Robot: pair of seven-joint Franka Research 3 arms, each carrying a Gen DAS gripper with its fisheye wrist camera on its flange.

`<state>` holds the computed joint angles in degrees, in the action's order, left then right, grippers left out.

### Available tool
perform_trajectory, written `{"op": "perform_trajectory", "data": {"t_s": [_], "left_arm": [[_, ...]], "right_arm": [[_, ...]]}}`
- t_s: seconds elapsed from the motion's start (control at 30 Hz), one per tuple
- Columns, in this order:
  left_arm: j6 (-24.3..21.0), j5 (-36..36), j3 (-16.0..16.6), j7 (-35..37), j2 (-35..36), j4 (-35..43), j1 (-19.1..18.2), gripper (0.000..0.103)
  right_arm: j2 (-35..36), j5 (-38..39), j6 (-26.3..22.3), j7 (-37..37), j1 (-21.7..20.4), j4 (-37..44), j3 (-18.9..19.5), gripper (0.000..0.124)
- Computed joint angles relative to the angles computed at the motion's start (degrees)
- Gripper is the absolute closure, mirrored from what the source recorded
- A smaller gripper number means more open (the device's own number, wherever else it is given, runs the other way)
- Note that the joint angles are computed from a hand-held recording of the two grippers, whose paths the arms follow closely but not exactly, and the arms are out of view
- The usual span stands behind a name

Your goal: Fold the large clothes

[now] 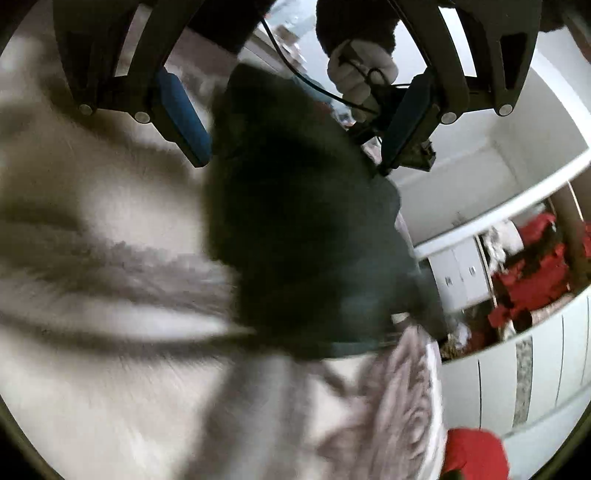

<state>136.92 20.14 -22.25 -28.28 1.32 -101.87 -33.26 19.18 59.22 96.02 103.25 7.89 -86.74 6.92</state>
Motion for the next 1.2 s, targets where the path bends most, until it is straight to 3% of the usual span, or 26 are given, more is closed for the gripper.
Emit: {"op": "perform_trajectory", "data": {"t_s": [0.07,0.17,0.33,0.47,0.5,0.57,0.63,0.67,0.73,0.87,1.13,1.2], "left_arm": [[-0.33,0.72,0.15,1.48,0.70,0.94,0.10,0.002],[-0.50,0.01,0.75,4.19,1.97,2.14,0.61,0.002],[1.10,2.97,1.39,3.67,2.28,2.20,0.73,0.002],[-1.58,5.96,1.95,4.41,4.93,5.78,0.15,0.003],[-2.20,7.06,2.09,3.83,4.91,6.07,-0.18,0.006],[-5.22,8.56,2.10,3.39,5.35,7.72,-0.89,0.037],[-7.37,9.39,2.21,1.98,4.50,7.73,-1.29,0.060],[-6.66,9.61,2.30,0.98,3.78,6.82,-1.14,0.066],[-5.91,10.37,2.15,-0.93,2.69,5.90,-0.90,0.072],[-9.51,10.23,1.34,1.85,3.30,9.41,-1.17,0.079],[-13.45,9.62,1.16,3.59,3.82,14.65,-1.83,0.080],[-16.16,10.21,1.29,4.96,5.65,18.83,-2.32,0.080]], "right_arm": [[-1.20,6.01,4.56,-3.12,-0.10,-4.97,0.80,0.028],[-0.66,10.64,7.97,-5.77,0.79,-6.11,1.72,0.028],[3.95,7.89,7.47,-4.98,2.66,-0.10,2.88,0.027],[5.07,8.10,7.30,-3.84,2.36,0.93,3.70,0.027],[4.69,7.97,7.87,-3.39,2.51,0.60,3.76,0.028],[4.17,7.30,8.80,-2.69,2.93,0.40,3.78,0.030],[3.17,7.17,10.56,-1.60,3.37,-0.62,3.69,0.038],[2.72,7.11,11.22,-1.22,3.54,-1.05,3.63,0.041],[2.15,6.39,11.72,-0.67,3.93,-1.14,3.56,0.048],[1.38,5.81,11.68,0.29,4.38,-0.39,3.52,0.059],[5.83,3.11,8.58,2.48,5.34,10.73,4.52,0.068],[8.35,1.97,7.39,3.65,5.56,15.84,5.06,0.068]]}}
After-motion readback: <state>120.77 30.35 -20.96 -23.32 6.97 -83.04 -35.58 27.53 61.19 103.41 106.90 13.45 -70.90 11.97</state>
